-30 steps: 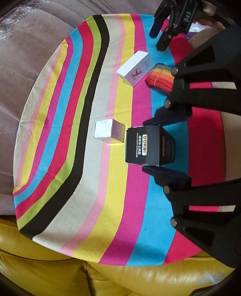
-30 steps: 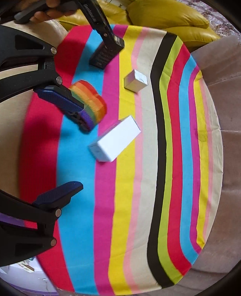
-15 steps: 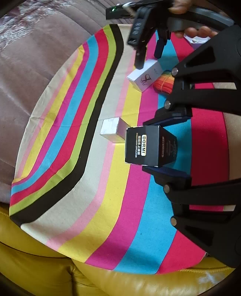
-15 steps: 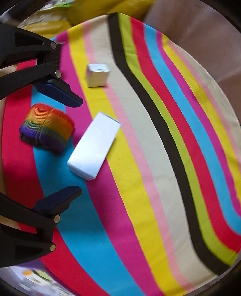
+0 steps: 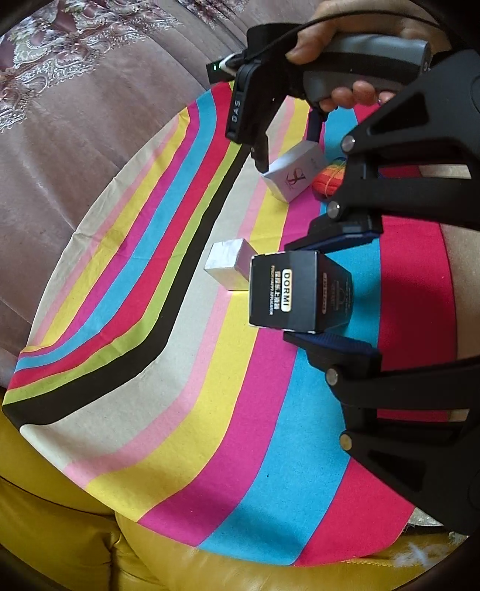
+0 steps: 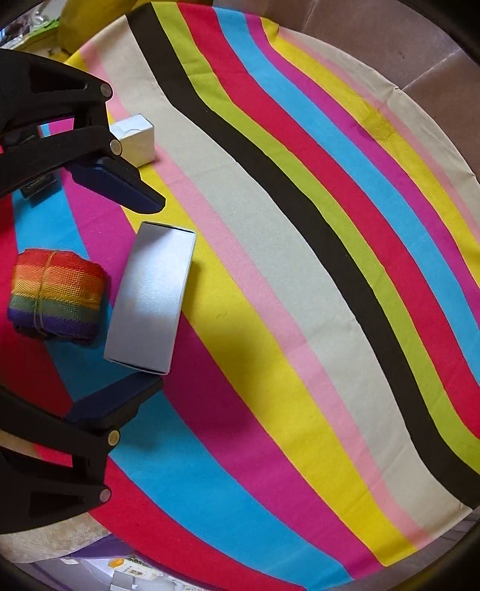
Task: Organize objects
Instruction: 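Grasp the black DORMI box with the left tool while the right grasps the pink-logo box, then carry the DORMI box and pink-logo box over the purple-rimmed box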
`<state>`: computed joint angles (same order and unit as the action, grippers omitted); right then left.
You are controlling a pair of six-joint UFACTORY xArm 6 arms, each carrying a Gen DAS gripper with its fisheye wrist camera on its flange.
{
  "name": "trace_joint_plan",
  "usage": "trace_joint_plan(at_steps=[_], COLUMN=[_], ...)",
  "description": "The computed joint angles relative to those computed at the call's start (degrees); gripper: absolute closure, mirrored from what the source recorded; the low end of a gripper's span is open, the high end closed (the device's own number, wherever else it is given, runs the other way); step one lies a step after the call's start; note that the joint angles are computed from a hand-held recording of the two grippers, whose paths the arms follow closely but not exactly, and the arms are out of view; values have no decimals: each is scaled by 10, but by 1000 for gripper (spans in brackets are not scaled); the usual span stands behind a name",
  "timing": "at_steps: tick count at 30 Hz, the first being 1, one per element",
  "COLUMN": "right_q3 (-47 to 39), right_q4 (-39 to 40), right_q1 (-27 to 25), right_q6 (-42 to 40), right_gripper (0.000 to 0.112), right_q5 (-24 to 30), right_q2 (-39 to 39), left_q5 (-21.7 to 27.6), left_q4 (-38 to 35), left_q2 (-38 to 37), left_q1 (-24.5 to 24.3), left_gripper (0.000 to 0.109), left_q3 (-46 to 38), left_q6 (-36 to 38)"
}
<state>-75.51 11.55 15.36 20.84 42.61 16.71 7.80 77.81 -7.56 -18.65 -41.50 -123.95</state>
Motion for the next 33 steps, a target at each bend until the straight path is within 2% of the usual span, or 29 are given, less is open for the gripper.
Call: trace_joint_plan(at_steps=[4,6,12,15,18,22,25,33], right_q3=[-15,-22,-32,-16,12,78,141,248], right_q4=[-36,-56,-99,-126,-153,-187,-182,-196], right_q1=[8,13,22,24,25,25,19,12], right_q6=[17,23,25,25,17,-3,-38,-86], right_gripper=[22,17,17,18,19,20,20,20], right_q5=[10,6,7,-11,-36,-99,-151,-236], right_q2=[15,23,42,35,15,-33,-80,-165], left_q5=[-10,-11,-11,-11,-8,1,8,13], left_q4=[23,28,31,40,57,72,75,71], left_q2=[1,1,2,2,2,-1,-5,-9], left_q1=[6,7,7,6,6,0,-5,-28], left_gripper=[65,65,65,65,65,65,65,65], left_q3=[-1,-1,-2,-4,-6,-9,-9,-21], left_q6=[-23,-27,-30,-38,-52,-64,-66,-65])
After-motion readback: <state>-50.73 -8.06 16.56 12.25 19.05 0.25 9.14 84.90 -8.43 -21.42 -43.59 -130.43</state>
